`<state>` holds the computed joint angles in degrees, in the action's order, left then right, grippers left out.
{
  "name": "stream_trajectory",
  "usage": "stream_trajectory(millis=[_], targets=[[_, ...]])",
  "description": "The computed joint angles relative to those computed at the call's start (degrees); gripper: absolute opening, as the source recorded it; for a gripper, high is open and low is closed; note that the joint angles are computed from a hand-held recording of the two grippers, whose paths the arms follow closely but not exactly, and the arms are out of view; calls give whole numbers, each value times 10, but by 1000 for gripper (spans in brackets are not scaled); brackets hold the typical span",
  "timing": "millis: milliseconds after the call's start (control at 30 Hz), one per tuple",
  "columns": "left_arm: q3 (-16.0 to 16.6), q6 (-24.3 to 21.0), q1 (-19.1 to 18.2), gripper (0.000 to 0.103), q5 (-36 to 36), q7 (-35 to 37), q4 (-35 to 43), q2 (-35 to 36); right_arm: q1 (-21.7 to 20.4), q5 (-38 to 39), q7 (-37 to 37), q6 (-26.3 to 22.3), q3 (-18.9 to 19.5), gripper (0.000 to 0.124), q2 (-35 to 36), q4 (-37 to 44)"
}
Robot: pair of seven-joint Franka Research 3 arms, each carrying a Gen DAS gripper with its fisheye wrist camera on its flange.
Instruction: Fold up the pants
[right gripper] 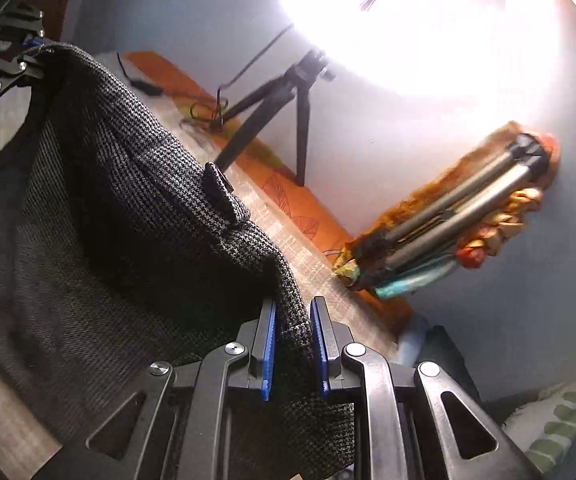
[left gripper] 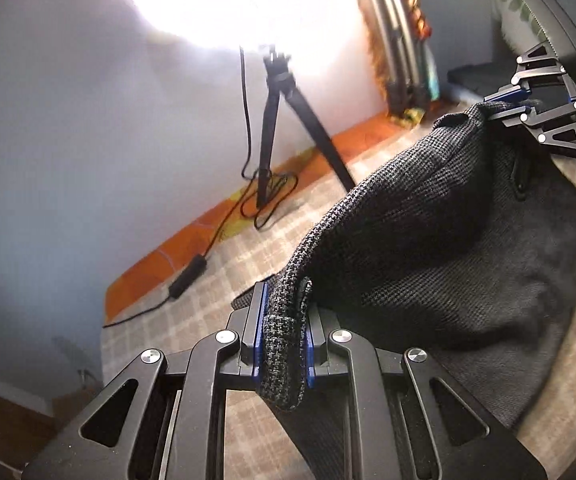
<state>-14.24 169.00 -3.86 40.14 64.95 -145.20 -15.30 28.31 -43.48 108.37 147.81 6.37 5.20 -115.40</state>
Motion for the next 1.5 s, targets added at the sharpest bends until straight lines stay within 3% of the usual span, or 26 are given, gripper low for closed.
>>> stream_trajectory(millis=[200,500,533,600,633,700,800,900,967,1100,1233,1400,1500], targets=[[-7,-10,16,13,54,-46,40,68,6,17,-16,4,-16,15,63,38],[26,-29,-13,13,88,-79,83,130,19,60,-28,26,-45,17,107,61],[29,-32,-16,14,91,-82,85,132,19,67,-28,30,-48,21,110,61],[31,-44,-20,21,105,-101,98,143,27,56,1,34,-64,43,110,59],[33,-49,-22,23,105,-108,102,146,29,44,26,42,-73,44,105,53],[37,-64,-25,40,123,-133,110,150,7,88,23,72,-65,57,88,29],[43,-85,-26,60,156,-178,119,152,-18,133,48,108,-67,60,47,-22],[49,-73,-22,60,140,-175,110,141,-50,209,30,127,-54,60,17,-66],[48,-70,-19,61,158,-186,100,125,-74,288,-9,145,-42,60,-4,-99],[38,-78,-11,60,196,-210,78,89,-93,375,-50,160,-28,60,-46,-156],[41,-74,-5,60,144,-181,60,61,-97,428,-70,157,-12,61,-96,-206],[51,-22,-8,60,44,-124,-3,-10,-89,480,-81,151,13,66,-157,-259],[74,-4,-47,60,-38,-51,-54,-62,-81,504,-66,149,25,71,-189,-283]])
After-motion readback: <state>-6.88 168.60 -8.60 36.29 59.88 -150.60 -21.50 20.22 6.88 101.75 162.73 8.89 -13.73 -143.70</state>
